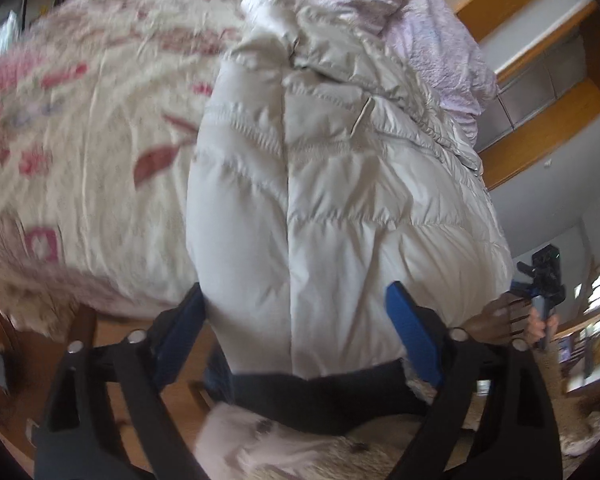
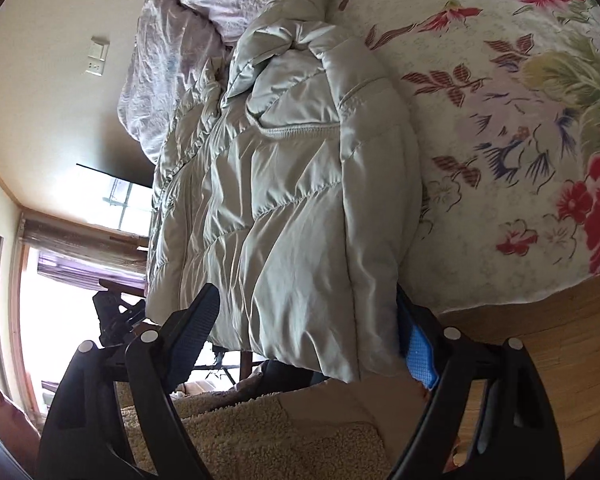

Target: Fold large clothes

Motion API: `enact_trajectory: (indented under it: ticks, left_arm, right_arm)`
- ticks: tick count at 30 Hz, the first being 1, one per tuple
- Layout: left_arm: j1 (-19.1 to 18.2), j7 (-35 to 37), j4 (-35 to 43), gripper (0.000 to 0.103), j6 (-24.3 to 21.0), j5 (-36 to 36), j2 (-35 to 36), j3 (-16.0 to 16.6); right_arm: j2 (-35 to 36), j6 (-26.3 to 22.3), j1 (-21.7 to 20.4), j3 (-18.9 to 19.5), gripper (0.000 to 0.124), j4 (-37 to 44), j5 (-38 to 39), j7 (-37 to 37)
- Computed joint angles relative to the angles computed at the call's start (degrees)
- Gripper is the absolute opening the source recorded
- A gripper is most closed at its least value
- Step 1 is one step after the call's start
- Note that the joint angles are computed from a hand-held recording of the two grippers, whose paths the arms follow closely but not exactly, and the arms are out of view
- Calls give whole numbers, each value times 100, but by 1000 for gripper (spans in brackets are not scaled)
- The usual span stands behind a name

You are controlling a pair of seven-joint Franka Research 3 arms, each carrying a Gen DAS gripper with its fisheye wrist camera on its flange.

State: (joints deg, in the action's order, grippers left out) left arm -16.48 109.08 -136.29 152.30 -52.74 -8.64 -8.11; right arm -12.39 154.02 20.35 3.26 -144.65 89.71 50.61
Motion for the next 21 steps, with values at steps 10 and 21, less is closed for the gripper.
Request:
enact_trajectory:
  ticks: [10, 21]
  left_arm:
    - [128, 452, -54, 44, -205, -1253, 69, -26]
    - [-120, 264, 357, 15, 782, -639, -253, -77]
  right_arm:
    - [109, -65, 17, 56, 43, 70, 101, 1]
    - [115, 1875, 341, 457, 23, 723, -181, -183]
